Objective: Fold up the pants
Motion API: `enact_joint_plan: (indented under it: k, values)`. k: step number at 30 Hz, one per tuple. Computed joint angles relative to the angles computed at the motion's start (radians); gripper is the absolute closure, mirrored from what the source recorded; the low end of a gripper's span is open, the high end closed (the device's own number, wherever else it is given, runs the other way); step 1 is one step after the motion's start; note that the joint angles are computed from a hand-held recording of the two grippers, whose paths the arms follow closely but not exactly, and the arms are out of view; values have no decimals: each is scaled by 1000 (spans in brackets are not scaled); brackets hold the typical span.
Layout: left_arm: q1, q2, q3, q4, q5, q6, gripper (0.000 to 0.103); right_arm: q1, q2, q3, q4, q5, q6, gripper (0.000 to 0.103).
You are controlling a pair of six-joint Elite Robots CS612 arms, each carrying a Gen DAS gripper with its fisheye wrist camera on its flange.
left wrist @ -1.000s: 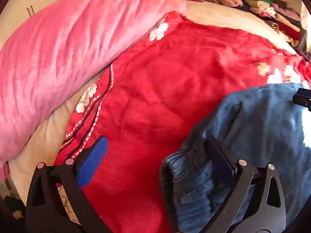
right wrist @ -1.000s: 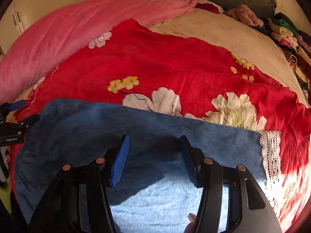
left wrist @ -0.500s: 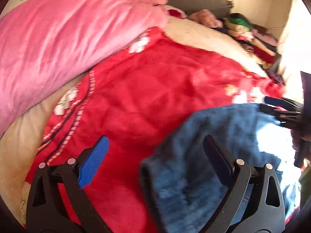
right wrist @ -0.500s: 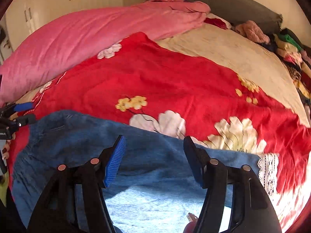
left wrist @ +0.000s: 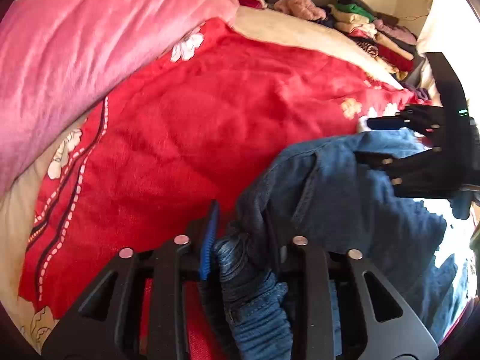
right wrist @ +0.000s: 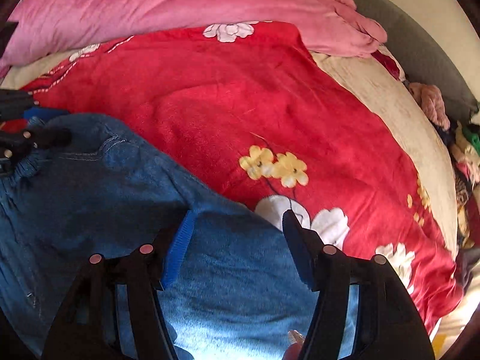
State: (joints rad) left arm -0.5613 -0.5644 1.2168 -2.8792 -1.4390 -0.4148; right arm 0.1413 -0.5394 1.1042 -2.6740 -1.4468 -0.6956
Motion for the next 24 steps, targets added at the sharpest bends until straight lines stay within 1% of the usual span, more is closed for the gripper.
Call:
enact_joint_plan:
  k: [1, 2, 3, 4, 5, 6, 7, 8, 11, 13, 15, 17, 21, 24]
  values:
    - [-3, -5, 7, -13, 6, 10, 86, 2, 3, -2, 0, -3, -6, 46]
    - [-6, -12, 17, -28, 18, 21, 86, 3, 6, -1, -3, 2, -7, 54]
    - [-11, -20, 28, -48, 31, 33, 86, 3, 8, 5, -12, 16, -6, 59]
    - [-13, -26, 39, -68, 34, 42, 86, 0, 7, 16, -24, 41, -4, 74]
    - [-15, -31, 48, -85, 33, 51, 86, -2, 2, 31, -43, 63, 2, 87]
    - [-17, -37, 57, -102, 34, 60, 86, -1, 2, 43, -73, 67, 15, 89]
    - [-19, -40, 62, -109, 38, 65, 86, -2, -1, 55, -99, 72, 34, 94]
    - [-21, -42, 64, -113, 44, 71, 86, -4, -6, 68, -119, 84, 60, 97]
    - [-25, -51, 80, -119, 63, 85, 86, -24, -37, 127, -194, 160, 147, 98]
    - [-24, -61, 99, -135, 50, 84, 86, -41, -68, 181, -246, 212, 194, 98]
    - [-25, -73, 119, -155, 36, 81, 85, -58, -105, 245, -297, 262, 221, 98]
    - [-32, -87, 145, -183, 31, 88, 85, -70, -144, 312, -352, 287, 247, 98]
    - [-59, -118, 202, -234, 67, 120, 84, -98, -222, 460, -466, 361, 307, 98]
    - [-76, -144, 259, -276, 72, 113, 84, -111, -269, 558, -527, 402, 323, 99]
